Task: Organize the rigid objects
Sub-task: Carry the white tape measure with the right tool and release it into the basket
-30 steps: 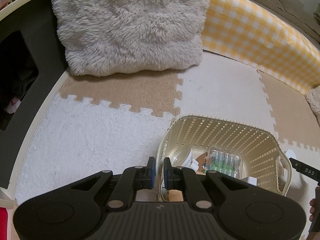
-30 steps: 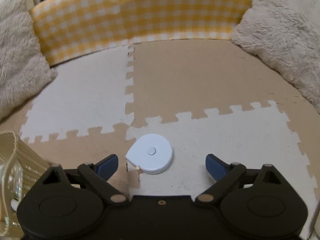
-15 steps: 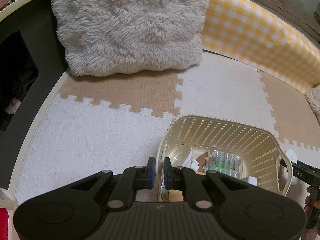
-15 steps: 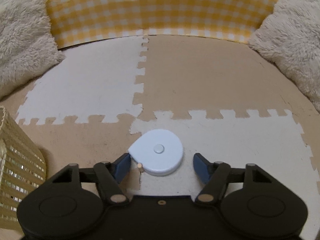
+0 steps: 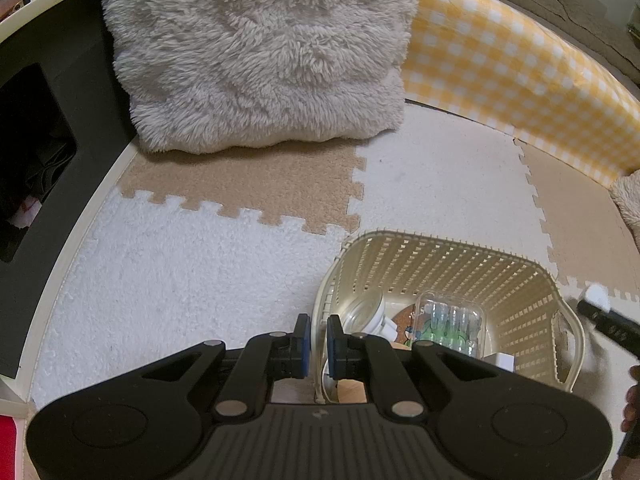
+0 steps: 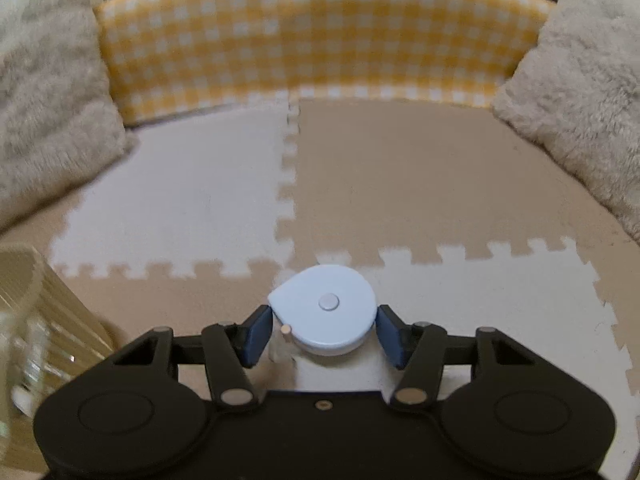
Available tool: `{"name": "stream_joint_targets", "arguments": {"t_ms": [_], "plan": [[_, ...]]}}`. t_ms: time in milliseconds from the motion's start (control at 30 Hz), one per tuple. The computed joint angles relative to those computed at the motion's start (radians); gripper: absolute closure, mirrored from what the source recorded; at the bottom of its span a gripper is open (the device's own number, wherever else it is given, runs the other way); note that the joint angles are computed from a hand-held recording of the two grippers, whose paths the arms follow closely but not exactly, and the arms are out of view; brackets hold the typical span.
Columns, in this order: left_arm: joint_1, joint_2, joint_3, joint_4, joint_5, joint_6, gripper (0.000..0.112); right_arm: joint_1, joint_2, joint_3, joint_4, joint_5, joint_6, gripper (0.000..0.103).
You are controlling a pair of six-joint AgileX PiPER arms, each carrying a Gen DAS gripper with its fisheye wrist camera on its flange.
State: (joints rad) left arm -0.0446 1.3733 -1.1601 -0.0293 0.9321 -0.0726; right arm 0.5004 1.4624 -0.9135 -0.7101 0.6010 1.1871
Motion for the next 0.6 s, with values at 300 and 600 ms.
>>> {"name": "stream_joint_targets", "arguments": {"t_ms": [300, 600], "plan": [[0.001, 0.0, 0.0, -0.001, 0.0, 0.001, 0.104, 0.121, -0.12, -0.065, -0.038, 0.027, 0.024, 0.045], [0.001, -0.001, 0.002, 0.0, -0.001, 0.003, 0.103, 0.253, -0.139, -0.162, 0.058, 0.031, -0.064, 0.045]]}}
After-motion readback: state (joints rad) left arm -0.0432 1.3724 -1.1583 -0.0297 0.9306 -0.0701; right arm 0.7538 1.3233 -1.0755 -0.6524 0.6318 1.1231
